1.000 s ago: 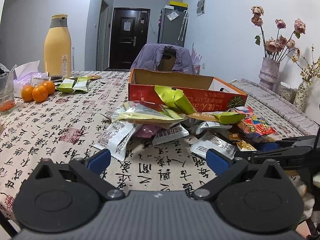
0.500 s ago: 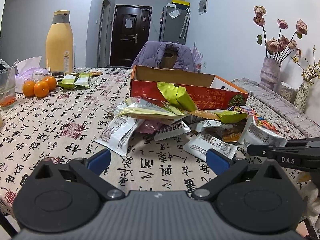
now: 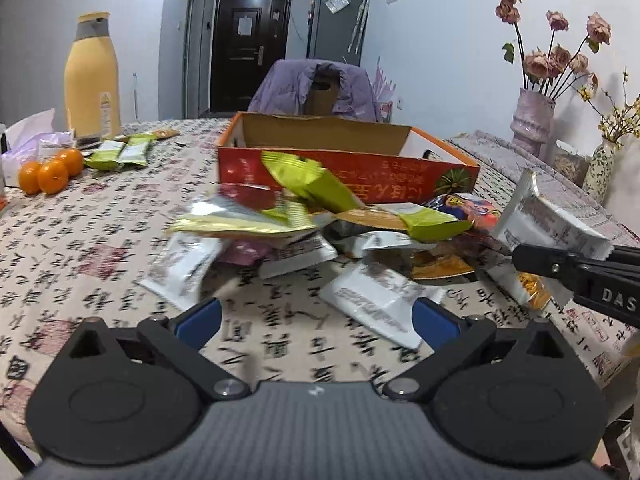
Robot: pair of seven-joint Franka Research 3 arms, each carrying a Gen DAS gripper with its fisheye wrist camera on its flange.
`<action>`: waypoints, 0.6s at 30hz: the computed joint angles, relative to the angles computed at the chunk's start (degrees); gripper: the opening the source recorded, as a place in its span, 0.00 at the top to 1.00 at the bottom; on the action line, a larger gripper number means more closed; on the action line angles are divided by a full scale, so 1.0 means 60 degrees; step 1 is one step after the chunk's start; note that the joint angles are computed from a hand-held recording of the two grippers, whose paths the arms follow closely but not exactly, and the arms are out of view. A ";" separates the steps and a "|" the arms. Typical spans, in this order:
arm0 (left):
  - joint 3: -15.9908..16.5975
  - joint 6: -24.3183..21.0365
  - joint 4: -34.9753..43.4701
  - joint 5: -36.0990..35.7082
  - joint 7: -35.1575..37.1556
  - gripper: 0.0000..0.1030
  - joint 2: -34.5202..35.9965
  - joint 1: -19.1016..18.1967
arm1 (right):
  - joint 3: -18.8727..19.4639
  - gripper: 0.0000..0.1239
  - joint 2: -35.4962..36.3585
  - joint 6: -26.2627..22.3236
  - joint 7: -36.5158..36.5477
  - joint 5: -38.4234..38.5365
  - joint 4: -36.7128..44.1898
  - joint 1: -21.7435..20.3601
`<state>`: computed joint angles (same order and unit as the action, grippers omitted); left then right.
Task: Organize snacks
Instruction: 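Grasp a white snack packet with the left tool while the right tool lifts its packet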
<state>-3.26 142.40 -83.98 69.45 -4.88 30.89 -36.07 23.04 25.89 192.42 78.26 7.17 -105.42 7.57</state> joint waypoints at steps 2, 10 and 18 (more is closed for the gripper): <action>-0.0104 -0.0076 0.0605 -0.0373 0.0491 0.00 0.0389 0.0052 | -0.0076 0.89 -0.0065 0.0151 0.0028 0.0013 -0.0080 -0.0004; 0.0177 -0.1225 0.3678 -0.2360 0.2406 0.00 0.2257 -0.0299 | -0.0526 0.89 -0.0044 0.0350 0.0324 -0.0040 -0.0147 0.0024; 0.0582 -0.3290 0.7683 -0.4532 0.4073 0.07 0.4617 -0.0693 | -0.0313 0.89 0.0173 0.0519 0.0774 -0.0383 -0.0116 -0.0464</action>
